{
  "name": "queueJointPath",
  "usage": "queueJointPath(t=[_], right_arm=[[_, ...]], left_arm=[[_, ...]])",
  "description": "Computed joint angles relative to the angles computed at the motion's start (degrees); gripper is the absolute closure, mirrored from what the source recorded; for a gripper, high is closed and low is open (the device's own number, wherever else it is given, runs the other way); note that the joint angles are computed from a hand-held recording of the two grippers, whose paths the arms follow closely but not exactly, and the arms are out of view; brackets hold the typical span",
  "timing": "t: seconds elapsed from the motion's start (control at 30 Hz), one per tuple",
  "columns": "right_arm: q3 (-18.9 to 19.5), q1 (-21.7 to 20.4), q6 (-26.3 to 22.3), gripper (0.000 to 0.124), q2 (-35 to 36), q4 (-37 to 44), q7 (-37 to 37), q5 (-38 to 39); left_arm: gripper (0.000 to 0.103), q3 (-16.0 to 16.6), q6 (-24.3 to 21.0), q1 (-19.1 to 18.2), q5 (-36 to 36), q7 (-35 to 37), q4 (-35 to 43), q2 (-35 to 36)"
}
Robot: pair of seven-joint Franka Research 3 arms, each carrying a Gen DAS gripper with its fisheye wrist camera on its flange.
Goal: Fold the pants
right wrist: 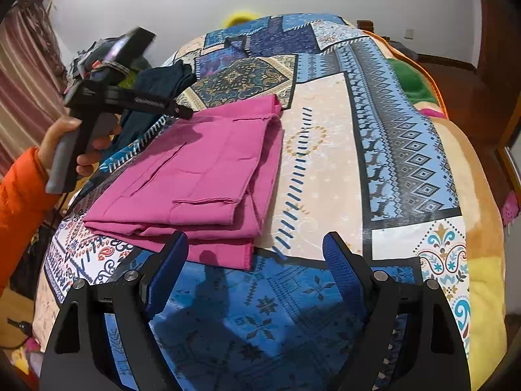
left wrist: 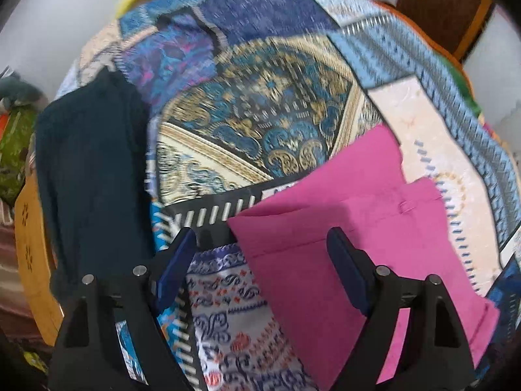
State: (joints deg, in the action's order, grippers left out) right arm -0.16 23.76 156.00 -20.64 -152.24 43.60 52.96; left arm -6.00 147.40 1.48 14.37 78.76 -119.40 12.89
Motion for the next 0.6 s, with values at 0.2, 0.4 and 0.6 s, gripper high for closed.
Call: queueJointPath(t=[0.2, 0.4, 0.6], right_arm=[[0.0, -0.5, 0.2, 0.042, 0.6, 0.3, 0.6, -0.6], [-0.5, -0.5, 0.3, 0.042, -0.8, 0.0, -0.1, -0.2], [-1.3, 0.1, 0.7, 0.042, -2.5, -0.2, -1.5, 1.2]], left_arm=[[0.010, 0.6, -0.6, -0.7, 4.7, 0.3, -1.0, 1.0], [0.010, 0.9, -0.2, -0.7, 7.3, -0.2, -7.5, -5.0], [0.010, 0.8, 0.3, -0.2, 7.4, -1.8, -16.0, -14.0]])
